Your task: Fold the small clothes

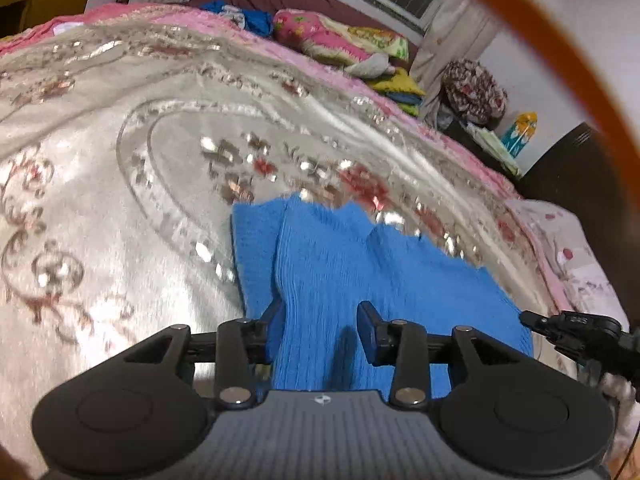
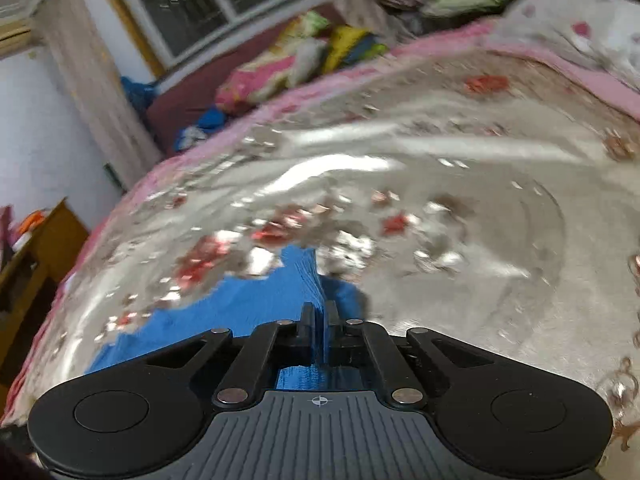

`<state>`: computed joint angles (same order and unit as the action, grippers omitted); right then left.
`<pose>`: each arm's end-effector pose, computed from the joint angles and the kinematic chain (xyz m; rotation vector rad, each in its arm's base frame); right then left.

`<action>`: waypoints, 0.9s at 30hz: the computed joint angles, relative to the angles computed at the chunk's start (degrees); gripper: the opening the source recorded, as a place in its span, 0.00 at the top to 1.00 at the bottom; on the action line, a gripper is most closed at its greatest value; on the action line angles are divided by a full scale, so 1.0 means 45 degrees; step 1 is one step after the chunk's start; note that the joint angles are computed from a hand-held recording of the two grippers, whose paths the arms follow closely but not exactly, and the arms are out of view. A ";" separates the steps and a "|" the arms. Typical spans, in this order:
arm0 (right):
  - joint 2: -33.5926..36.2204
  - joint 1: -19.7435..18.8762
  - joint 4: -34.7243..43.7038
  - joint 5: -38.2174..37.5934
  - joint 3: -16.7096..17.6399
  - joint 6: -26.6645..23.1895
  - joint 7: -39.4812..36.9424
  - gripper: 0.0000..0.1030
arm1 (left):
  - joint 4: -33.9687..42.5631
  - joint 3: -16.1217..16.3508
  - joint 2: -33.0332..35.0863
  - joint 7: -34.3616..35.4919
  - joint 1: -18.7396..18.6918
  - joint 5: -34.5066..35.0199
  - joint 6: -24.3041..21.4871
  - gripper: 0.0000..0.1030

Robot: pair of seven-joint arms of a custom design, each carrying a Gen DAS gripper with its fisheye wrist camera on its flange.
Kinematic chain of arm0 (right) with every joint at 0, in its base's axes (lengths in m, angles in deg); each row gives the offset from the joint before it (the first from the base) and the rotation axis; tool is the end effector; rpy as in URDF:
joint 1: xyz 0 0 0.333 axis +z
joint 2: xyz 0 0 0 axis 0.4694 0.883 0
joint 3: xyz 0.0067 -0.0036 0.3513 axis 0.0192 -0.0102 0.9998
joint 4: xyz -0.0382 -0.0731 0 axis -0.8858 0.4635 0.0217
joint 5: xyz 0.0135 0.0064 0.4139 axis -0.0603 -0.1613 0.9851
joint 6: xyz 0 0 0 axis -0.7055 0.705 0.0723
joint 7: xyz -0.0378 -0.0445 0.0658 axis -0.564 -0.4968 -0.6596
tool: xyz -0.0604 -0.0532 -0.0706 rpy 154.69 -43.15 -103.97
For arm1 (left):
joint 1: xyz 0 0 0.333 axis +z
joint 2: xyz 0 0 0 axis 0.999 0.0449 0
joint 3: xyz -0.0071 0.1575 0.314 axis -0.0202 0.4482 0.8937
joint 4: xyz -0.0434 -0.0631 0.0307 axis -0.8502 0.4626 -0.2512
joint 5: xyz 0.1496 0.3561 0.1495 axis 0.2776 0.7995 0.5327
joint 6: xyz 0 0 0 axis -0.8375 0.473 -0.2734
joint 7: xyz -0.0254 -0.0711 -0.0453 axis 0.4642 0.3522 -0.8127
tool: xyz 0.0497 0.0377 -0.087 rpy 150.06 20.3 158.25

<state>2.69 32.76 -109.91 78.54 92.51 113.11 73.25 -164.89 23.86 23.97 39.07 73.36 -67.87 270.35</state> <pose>0.6111 0.0201 0.4829 -1.3987 1.7714 -0.3830 0.5251 -0.1441 0.4628 -2.0860 1.5945 -1.2449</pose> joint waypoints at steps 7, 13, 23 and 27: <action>0.0241 0.0315 -0.0714 -0.6269 -0.0351 0.0649 0.4958 0.94 | -0.1404 -0.0369 -0.0758 -0.3856 0.0580 0.4021 0.0091 0.58; -0.0429 0.0343 -0.1277 -0.9304 -0.0407 0.1367 0.7709 0.89 | -0.1933 0.1276 -0.1291 -0.2527 -0.1430 0.2701 0.0285 0.58; -0.0640 0.0803 -0.1831 -1.1891 -0.0585 0.0618 0.9988 0.91 | -0.2221 0.1621 -0.1647 -0.1002 -0.1784 0.1459 -0.0343 0.58; -0.0880 0.0779 -0.1865 -1.4483 -0.0690 0.0540 1.2691 0.88 | -0.2109 0.1700 -0.1776 0.0312 -0.1846 -0.0003 -0.0566 0.58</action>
<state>-1.27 36.27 -118.31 13.37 89.41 115.54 130.36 -174.38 31.51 15.97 40.47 65.05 -67.89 267.81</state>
